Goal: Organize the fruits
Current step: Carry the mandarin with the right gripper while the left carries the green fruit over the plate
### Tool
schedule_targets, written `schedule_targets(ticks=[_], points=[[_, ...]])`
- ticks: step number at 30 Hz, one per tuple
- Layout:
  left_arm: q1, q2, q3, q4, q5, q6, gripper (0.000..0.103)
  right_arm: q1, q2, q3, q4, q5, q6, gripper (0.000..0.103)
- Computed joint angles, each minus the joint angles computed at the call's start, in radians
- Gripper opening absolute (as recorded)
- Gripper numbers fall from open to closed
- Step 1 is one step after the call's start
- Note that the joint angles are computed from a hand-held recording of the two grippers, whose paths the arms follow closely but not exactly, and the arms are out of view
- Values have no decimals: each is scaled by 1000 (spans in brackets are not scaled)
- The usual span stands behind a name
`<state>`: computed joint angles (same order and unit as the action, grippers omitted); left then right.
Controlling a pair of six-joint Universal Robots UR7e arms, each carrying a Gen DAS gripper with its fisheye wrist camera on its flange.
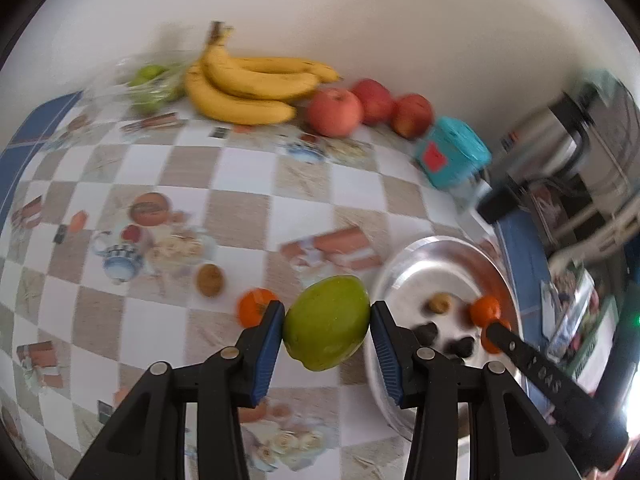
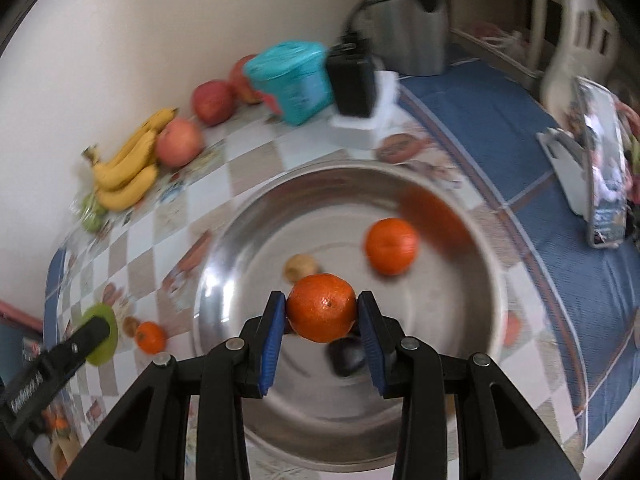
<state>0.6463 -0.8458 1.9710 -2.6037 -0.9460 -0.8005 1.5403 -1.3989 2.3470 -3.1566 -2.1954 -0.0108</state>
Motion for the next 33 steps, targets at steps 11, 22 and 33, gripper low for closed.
schedule_targets(ticks=[11, 22, 33], points=[[-36, 82, -54, 2, -72, 82, 47, -57, -62, 13, -16, -43, 25, 39], [-48, 142, -90, 57, -78, 100, 47, -92, -47, 11, 26, -55, 54, 39], [-41, 172, -109, 89, -105, 110, 47, -108, -43, 7, 60, -70, 79, 39]])
